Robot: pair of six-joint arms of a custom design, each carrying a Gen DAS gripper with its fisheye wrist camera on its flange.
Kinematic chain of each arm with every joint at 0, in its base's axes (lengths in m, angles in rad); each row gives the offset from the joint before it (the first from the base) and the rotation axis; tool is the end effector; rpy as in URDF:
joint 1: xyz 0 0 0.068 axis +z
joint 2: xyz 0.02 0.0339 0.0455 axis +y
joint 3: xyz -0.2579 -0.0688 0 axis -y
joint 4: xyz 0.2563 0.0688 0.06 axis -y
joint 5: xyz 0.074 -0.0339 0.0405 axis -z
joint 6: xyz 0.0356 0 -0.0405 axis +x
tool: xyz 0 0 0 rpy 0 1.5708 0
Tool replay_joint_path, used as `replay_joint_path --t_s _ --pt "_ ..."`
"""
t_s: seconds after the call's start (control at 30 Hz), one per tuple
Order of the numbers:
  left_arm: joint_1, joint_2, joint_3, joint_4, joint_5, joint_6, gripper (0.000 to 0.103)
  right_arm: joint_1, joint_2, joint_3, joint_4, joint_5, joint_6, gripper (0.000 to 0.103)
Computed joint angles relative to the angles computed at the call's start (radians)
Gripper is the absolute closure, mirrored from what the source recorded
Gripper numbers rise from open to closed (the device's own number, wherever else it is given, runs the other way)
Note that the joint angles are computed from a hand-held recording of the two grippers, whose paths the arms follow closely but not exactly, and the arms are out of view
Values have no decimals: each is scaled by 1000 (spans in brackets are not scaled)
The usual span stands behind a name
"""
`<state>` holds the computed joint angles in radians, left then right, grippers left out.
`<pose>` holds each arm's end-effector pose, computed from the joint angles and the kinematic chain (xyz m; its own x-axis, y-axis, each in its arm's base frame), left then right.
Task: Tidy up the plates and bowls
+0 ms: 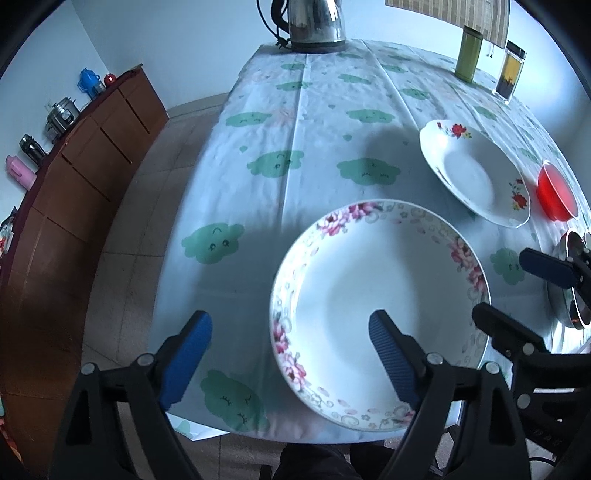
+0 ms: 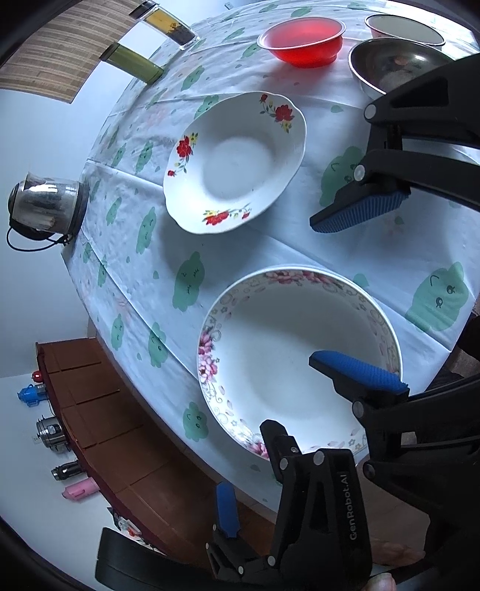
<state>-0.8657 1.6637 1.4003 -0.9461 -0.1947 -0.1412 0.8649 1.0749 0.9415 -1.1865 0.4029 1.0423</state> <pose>0.2292 -0.2587 0.2596 -0.6991 0.6085 -0.3754 0.6105 0.7814 0.1294 0.1311 0.1323 0.2623 -0.8669 0.2076 -0.4532 0.2215 0.9749 0.0229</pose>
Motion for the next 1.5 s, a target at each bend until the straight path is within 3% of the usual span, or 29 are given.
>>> replay_joint_path --t_s 0.6,0.97,1.5 --pt "-30 145 169 -24 32 46 14 -126 -90 -34 -33 -13 -18 35" --pt "-49 280 344 -59 71 78 14 -259 -180 -73 -59 -27 -36 35" --pt "-91 536 719 -188 109 110 14 -665 -300 -134 -43 -137 -252 35"
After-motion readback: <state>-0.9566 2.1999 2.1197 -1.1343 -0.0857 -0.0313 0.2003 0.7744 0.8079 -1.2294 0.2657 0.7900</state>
